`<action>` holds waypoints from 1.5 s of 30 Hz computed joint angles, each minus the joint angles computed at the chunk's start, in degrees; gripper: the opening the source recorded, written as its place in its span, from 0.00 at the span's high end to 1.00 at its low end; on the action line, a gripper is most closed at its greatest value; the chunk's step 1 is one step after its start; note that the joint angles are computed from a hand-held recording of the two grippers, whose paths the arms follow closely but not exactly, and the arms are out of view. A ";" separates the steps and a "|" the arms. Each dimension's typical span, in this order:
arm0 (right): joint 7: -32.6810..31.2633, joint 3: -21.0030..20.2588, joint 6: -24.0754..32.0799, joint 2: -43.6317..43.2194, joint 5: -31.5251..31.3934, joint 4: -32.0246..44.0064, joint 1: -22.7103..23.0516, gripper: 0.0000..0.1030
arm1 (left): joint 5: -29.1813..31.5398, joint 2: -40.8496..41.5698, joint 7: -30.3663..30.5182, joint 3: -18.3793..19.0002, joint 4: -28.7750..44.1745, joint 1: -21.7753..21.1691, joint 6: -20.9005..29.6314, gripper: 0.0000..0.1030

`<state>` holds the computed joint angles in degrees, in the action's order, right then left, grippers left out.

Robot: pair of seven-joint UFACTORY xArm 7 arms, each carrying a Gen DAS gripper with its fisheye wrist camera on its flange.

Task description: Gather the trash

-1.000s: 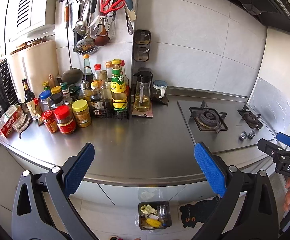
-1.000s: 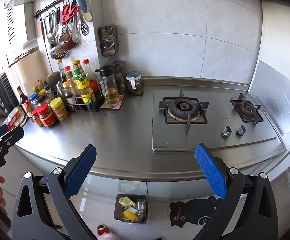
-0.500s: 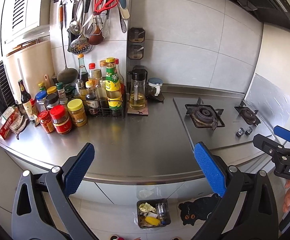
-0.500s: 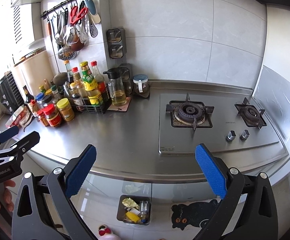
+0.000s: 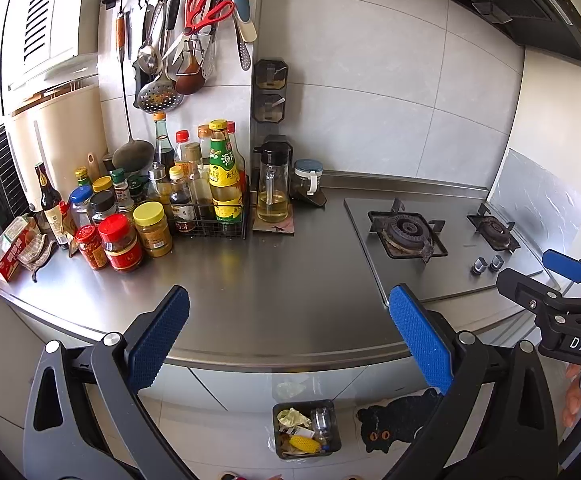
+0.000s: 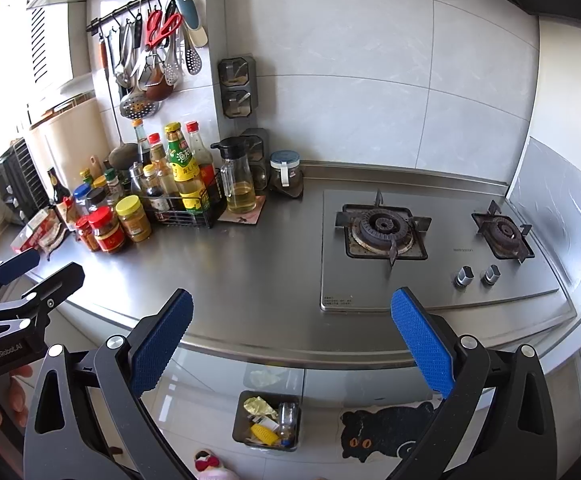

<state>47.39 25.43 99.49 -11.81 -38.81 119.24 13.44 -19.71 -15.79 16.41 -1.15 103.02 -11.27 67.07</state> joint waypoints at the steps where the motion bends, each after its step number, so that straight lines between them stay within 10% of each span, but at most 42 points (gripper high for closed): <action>1: -0.12 0.00 0.04 0.10 0.02 0.10 0.02 0.03 | -0.05 0.02 -0.01 0.04 0.01 0.01 0.06 0.08; 45: -1.79 -1.47 -1.56 -1.56 3.69 -2.18 -2.25 0.03 | 0.18 0.50 -0.15 -0.17 0.00 0.10 -0.58 0.08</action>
<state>45.60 23.96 97.93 -13.37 -35.12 117.05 11.20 -19.53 -15.29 16.25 -1.32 103.01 -11.17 66.49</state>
